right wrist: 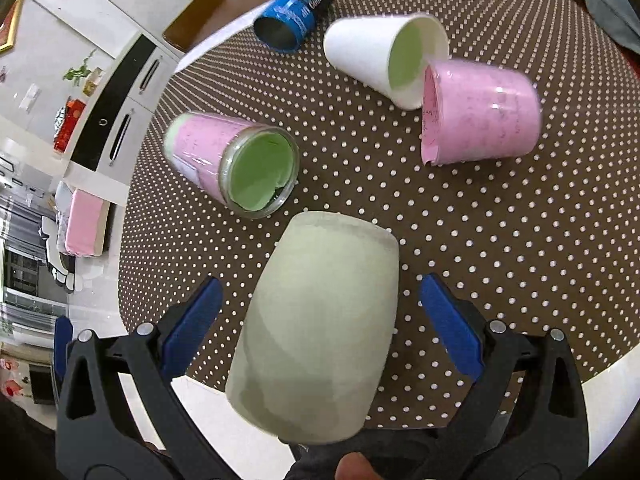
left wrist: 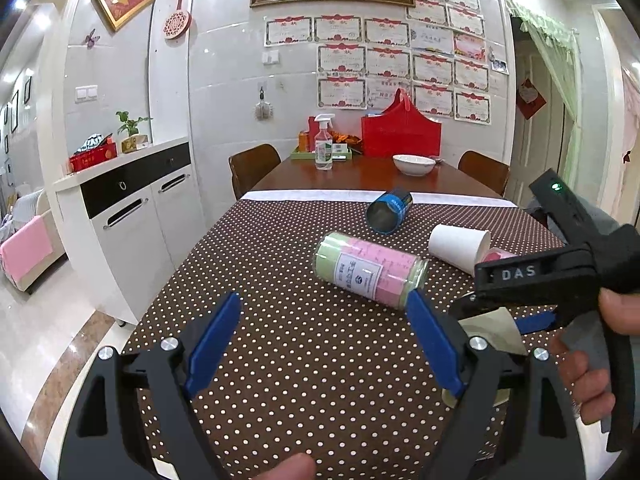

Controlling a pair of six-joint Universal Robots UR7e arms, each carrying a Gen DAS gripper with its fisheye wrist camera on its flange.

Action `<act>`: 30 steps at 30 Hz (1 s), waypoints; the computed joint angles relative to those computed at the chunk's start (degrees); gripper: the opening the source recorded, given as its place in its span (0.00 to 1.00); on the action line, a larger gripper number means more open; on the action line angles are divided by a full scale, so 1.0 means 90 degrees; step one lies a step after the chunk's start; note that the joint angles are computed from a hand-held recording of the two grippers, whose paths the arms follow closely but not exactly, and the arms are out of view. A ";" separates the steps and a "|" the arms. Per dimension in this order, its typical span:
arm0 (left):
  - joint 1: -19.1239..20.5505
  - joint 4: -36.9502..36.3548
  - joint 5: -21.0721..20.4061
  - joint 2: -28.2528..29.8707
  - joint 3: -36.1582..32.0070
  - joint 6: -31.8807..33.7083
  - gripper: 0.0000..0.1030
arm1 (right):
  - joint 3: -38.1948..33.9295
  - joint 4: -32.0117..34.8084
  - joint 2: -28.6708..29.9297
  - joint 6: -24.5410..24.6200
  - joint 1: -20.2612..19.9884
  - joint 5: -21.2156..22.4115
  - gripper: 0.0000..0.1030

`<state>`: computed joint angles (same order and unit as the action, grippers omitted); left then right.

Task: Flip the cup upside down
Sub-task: 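Grasp the pale green cup with the right tool while the left tool releases it, then rotate the pale green cup rim-down with the right tool and lower it onto the table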

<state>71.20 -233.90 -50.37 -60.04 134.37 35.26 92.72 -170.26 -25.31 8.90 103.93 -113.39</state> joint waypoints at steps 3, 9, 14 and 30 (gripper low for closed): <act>0.0026 0.0026 0.0006 0.0014 -0.0011 0.0032 0.81 | -0.0198 0.0400 0.0054 0.0003 -0.0017 -0.0025 0.90; -0.0004 0.0008 0.0036 0.0059 0.0000 0.0000 0.81 | -0.0266 0.0656 0.0035 -0.0143 -0.0151 0.0255 0.74; -0.0039 -0.0003 0.0115 0.0103 -0.0024 0.0044 0.81 | 0.0396 -0.0416 -0.0251 -0.0701 -0.0245 0.0704 0.73; -0.0317 -0.0258 0.0217 0.0297 0.0032 -0.0102 0.81 | 0.1240 -0.6267 0.0501 -0.3995 -0.0145 0.0757 0.73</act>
